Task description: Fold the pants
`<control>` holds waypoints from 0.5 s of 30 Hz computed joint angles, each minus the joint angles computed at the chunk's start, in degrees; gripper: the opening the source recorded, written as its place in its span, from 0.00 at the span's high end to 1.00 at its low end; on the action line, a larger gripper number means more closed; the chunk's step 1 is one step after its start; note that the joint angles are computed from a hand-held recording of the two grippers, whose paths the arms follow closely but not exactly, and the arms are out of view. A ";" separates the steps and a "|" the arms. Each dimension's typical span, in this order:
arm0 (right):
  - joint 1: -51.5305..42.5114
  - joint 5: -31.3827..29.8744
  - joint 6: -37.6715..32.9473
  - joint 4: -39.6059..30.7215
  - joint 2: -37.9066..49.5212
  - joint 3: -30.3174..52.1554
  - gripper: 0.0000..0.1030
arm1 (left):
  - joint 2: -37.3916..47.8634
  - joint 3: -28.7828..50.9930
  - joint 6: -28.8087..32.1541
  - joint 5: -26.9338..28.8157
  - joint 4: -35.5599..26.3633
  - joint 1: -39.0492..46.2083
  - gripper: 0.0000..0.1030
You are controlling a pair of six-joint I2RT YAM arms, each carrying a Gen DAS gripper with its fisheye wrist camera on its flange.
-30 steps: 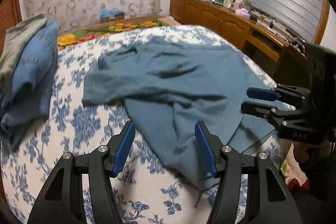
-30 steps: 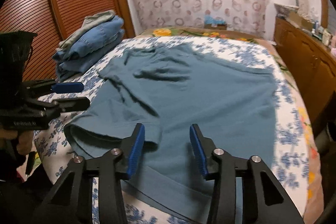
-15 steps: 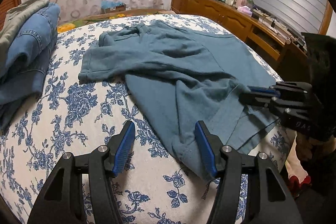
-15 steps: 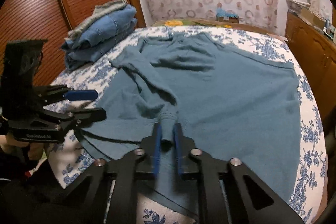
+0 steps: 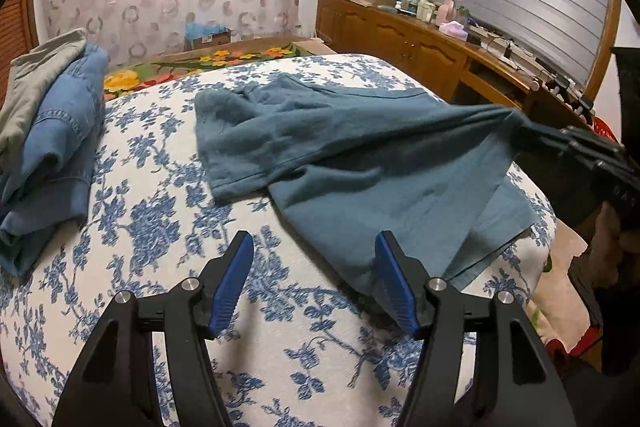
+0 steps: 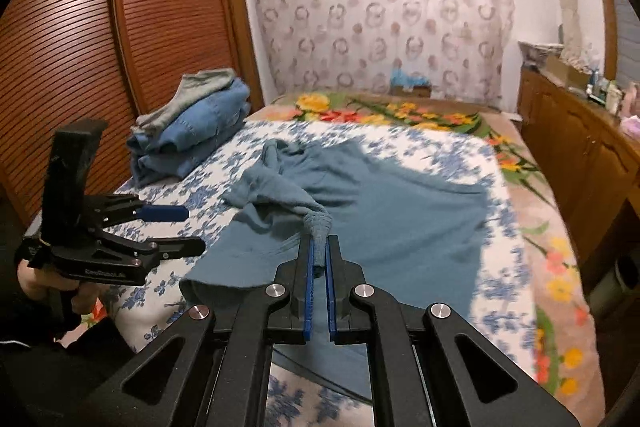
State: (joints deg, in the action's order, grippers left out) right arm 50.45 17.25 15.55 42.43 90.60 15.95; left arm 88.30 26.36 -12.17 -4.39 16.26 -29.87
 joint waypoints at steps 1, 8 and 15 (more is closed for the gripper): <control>0.26 0.70 0.12 -0.21 -1.16 -0.86 0.95 | 0.41 0.44 0.10 -0.04 -0.07 -0.28 0.38; 5.92 7.71 4.73 -5.79 -10.76 -6.64 0.95 | 2.21 2.96 0.34 -0.47 -0.65 -2.01 0.38; 8.13 10.78 9.57 -10.42 -13.64 -9.38 0.95 | 4.83 4.54 0.12 -0.66 -0.22 -3.19 0.38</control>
State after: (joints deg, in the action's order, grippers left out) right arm 58.57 28.03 25.11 32.01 76.97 6.57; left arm 93.13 30.90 -12.04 -5.04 16.04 -33.06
